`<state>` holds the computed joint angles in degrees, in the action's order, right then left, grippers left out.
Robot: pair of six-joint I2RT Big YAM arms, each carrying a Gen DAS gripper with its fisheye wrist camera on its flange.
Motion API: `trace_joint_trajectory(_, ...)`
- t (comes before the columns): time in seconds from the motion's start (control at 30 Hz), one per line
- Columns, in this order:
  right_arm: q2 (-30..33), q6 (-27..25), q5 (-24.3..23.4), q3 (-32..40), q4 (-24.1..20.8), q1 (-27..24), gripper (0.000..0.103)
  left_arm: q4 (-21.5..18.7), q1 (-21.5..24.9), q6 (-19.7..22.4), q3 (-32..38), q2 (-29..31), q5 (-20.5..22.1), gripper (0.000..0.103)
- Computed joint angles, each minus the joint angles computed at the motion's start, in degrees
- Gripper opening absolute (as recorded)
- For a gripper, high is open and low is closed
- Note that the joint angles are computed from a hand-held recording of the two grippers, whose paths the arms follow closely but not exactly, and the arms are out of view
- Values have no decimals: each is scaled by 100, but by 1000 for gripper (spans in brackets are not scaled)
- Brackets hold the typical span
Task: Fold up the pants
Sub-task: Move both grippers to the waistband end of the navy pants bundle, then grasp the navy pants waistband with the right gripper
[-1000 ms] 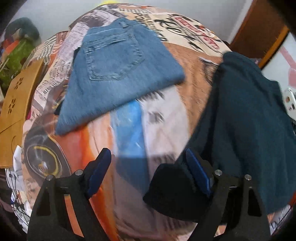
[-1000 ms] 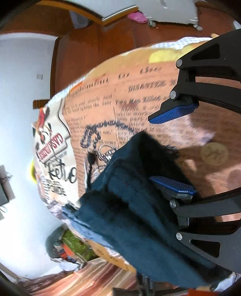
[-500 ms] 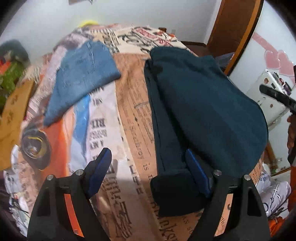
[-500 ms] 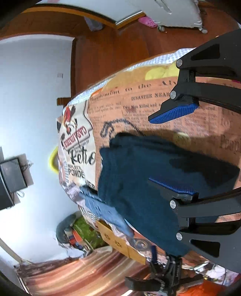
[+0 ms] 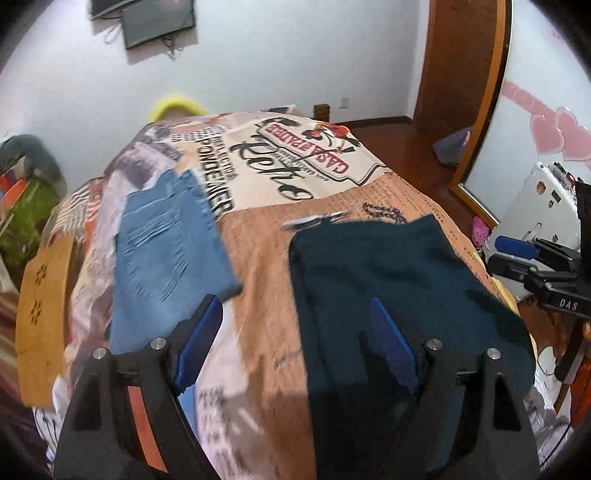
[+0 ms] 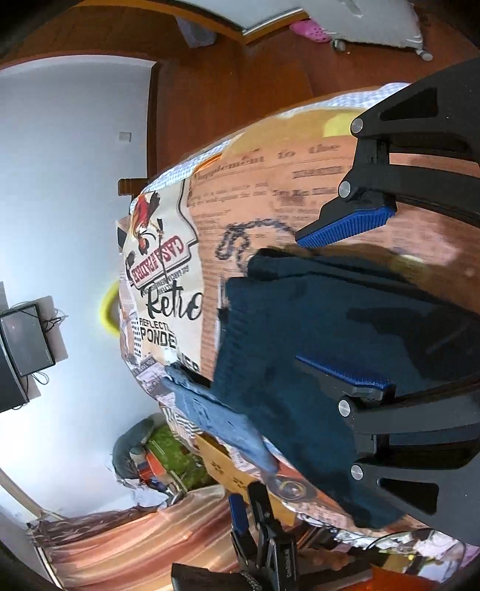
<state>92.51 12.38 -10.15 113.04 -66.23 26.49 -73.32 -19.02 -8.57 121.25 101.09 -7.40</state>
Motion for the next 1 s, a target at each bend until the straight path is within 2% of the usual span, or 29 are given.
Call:
trace_joint_trajectory(0.13,365,-68,-139,289,63,-69,54,-375,97,94,947,847,459,81)
trace_joint_trajectory(0.2,576,-143,-246,469,-28,-103,50,-614,147,183,1387,1248,705,65)
trace_joint_trajectory(0.27,790,-214,-384,629,-106,-121,42,-893,180,267,1803,1606,921,51)
trace_joint_trajectory(0.3,870,-236,-459,675,-130,-131,37,-933,195,291,1892,1713,1028,48)
trace_joint_trajectory(0.33,958,-236,-566,704,-126,-141,25,-829,186,299,1827,1716,1000,48)
trace_joint_trajectory(0.37,1014,-235,-679,711,-109,-161,17,-610,175,349,1651,1643,950,42)
trace_joint_trajectory(0.47,1002,-193,-702,508,207,-164,15,-174,138,527,1250,1460,771,38)
trace_joint_trajectory(0.63,862,-283,-466,349,565,-134,14,-162,210,388,1362,1573,825,36)
trace_joint_trajectory(0.77,1097,-486,-269,570,329,-97,13,-286,228,306,1505,1737,768,36)
trace_joint_trajectory(0.9,1275,-367,-444,766,21,-159,14,-411,262,227,1574,1797,905,36)
trace_joint_trajectory(1.0,1292,-380,-405,987,-279,-160,18,-496,234,213,1646,1742,812,36)
